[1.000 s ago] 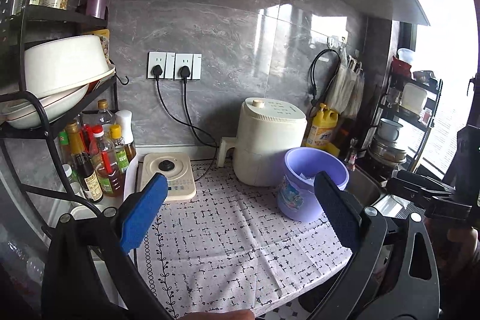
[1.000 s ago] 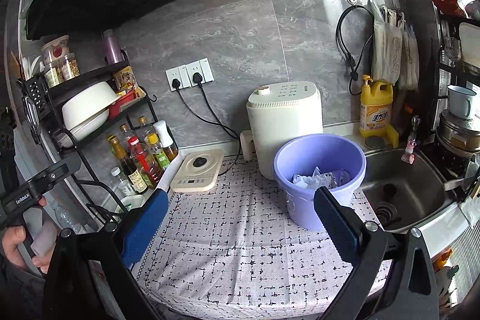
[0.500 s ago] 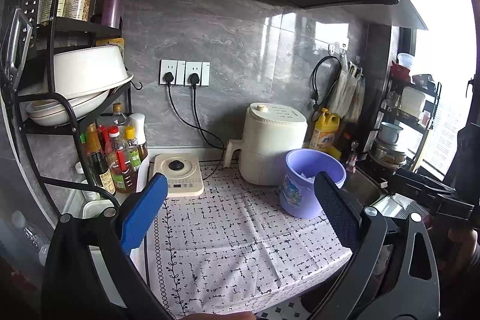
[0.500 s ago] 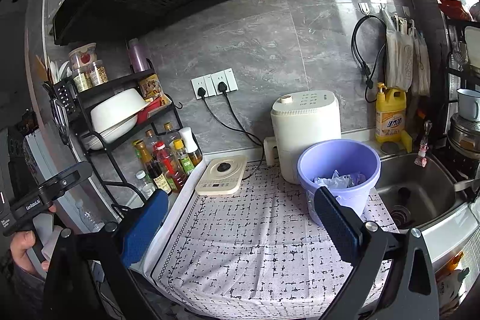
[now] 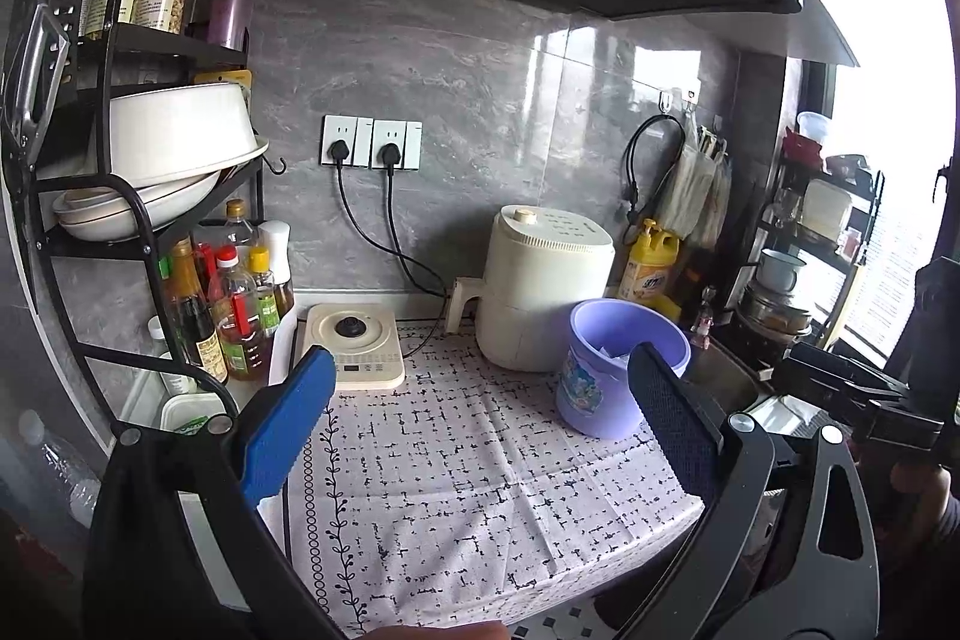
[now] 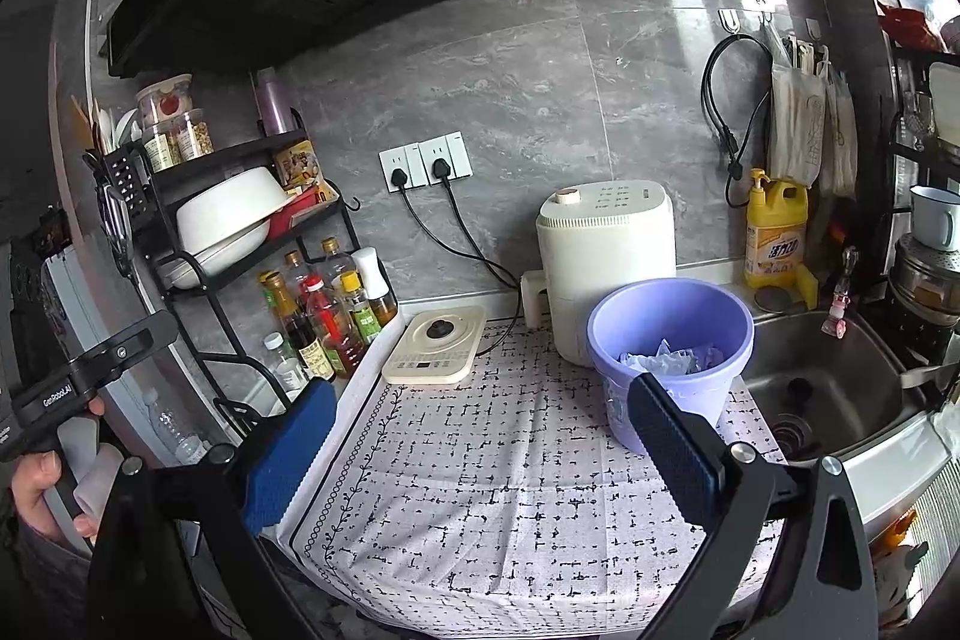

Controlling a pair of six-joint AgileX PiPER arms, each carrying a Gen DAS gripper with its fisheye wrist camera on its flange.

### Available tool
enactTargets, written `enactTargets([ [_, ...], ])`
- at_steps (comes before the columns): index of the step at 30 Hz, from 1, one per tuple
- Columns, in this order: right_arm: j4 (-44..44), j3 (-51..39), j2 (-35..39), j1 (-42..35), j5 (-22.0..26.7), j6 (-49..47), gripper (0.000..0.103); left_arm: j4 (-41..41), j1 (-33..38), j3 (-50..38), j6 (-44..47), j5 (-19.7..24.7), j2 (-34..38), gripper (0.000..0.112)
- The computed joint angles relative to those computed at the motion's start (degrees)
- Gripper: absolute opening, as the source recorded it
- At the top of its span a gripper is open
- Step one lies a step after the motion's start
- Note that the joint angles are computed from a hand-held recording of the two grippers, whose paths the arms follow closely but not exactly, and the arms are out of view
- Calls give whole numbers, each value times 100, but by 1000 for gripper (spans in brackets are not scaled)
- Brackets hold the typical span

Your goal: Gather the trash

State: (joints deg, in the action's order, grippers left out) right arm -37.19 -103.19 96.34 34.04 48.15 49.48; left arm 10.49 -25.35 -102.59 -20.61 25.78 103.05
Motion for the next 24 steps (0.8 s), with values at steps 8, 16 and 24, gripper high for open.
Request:
enactTargets([
  [8,-27,-52,83,-51,25,28,95,-22,-12,-175,16,34,165,97],
  [16,-85,-40,135,11,35,135,95,-11,5,-6,24,-80,99,97],
  [24,-189,86,98,135,49,317,95,-165,104,231,180,-191,-47,97],
])
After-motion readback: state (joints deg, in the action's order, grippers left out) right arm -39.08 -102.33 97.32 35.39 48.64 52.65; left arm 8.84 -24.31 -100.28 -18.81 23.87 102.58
